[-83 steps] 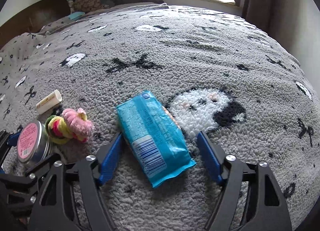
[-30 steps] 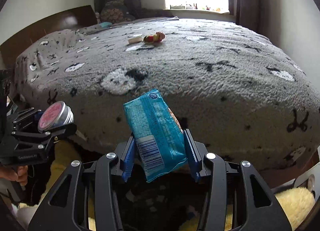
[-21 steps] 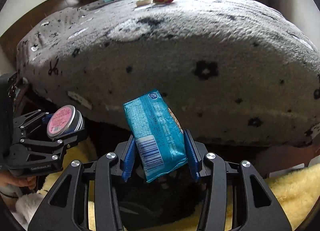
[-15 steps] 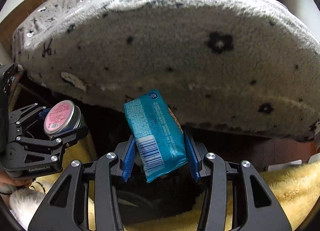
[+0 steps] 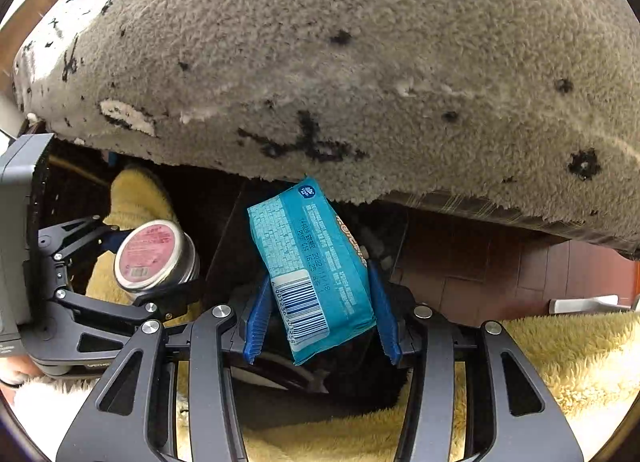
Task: Collect trash
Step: 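Open both tools to drop the tin and packet into the bin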
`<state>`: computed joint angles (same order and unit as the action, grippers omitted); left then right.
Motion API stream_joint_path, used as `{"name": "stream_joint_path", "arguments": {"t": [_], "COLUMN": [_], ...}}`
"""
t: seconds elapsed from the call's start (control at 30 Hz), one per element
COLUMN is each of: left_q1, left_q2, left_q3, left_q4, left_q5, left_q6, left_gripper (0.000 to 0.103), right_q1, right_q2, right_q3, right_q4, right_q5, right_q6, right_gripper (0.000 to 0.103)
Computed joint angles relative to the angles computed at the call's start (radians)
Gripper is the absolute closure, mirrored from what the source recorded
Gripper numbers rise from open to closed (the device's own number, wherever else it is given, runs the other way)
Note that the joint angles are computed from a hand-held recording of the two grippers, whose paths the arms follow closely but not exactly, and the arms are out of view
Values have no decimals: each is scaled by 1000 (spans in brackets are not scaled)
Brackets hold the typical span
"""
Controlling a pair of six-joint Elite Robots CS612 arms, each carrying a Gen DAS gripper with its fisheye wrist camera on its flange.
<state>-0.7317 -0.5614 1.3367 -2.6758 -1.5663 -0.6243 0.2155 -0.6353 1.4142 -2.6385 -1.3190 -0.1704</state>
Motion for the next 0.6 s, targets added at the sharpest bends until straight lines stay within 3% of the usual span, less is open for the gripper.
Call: {"name": "stream_joint_path", "arguments": {"t": [0.23,0.6], "left_q1": [-3,-3], "left_q2": [-8,-33], "left_q3": [8,17], "left_q4": [9,15], "left_q5": [17,66], "left_q6": [-1,10], "left_gripper": [36,17], "right_q1": [0,-12], "right_q2": [9,-5], "right_q3": [-10,-1], "right_q4": [-7,-20], "right_q5": [2,0], "right_q6": [12,28], "right_gripper": [51,36]}}
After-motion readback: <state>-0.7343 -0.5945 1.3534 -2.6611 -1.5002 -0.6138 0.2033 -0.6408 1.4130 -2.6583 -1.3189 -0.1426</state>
